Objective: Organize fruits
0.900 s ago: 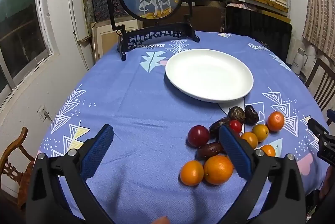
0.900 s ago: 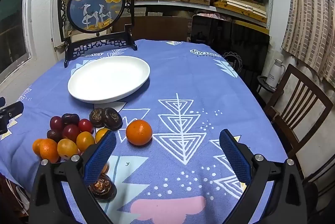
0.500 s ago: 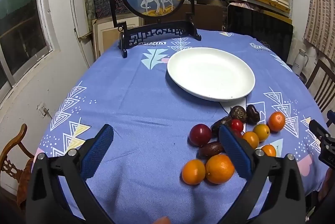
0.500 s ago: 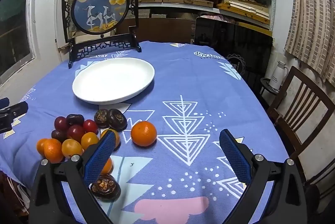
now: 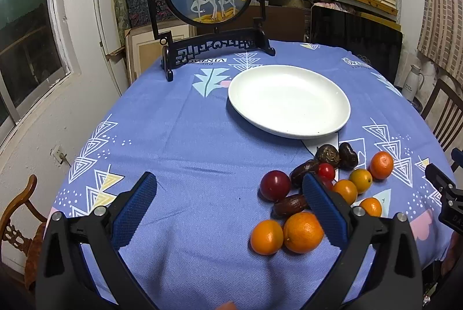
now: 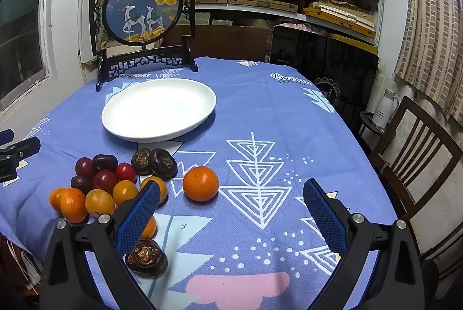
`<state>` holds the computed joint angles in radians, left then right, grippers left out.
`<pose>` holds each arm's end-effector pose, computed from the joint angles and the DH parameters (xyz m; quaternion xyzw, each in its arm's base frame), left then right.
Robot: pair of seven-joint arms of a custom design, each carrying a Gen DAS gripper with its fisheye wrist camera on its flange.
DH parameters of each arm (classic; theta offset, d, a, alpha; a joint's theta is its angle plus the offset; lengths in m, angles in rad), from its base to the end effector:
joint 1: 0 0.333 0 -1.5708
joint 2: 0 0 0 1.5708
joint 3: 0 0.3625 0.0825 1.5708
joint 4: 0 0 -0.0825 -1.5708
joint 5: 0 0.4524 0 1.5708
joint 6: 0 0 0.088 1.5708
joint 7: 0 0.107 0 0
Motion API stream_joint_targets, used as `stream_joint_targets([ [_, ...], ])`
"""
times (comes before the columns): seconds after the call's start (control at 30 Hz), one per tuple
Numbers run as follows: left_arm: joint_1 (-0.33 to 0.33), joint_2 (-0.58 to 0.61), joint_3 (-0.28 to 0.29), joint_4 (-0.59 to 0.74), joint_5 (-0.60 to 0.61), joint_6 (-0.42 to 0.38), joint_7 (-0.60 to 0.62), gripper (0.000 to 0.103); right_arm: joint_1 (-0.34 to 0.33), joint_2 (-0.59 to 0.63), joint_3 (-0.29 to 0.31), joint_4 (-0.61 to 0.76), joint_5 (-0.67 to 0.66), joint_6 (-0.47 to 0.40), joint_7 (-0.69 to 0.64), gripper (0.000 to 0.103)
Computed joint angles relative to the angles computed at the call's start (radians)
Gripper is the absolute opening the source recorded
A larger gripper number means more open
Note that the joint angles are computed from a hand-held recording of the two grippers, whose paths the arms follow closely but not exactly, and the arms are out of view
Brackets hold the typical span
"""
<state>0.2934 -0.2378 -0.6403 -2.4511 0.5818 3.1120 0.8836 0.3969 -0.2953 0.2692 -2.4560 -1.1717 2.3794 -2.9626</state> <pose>0.4921 -0.2390 0.4581 -0.5438 0.7259 -0.3120 0.2829 0.4045 0.3088 0.4359 -0.5423 0.7038 -0.3848 0.2501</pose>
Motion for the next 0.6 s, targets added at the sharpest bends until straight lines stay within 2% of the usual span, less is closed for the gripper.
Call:
stream_joint_targets([
  [0.5,-0.021,0.008,0.022,0.005,0.017,-0.006,-0.011,0.099,0.004,0.007,-0.002,0.000,-0.003,-0.003,0.004,0.099],
  [0.6,-0.008,0.008,0.011,0.007,0.033,-0.004,-0.026,0.099,0.004,0.009,-0.002,0.001,-0.005,0.001,0.007,0.099],
])
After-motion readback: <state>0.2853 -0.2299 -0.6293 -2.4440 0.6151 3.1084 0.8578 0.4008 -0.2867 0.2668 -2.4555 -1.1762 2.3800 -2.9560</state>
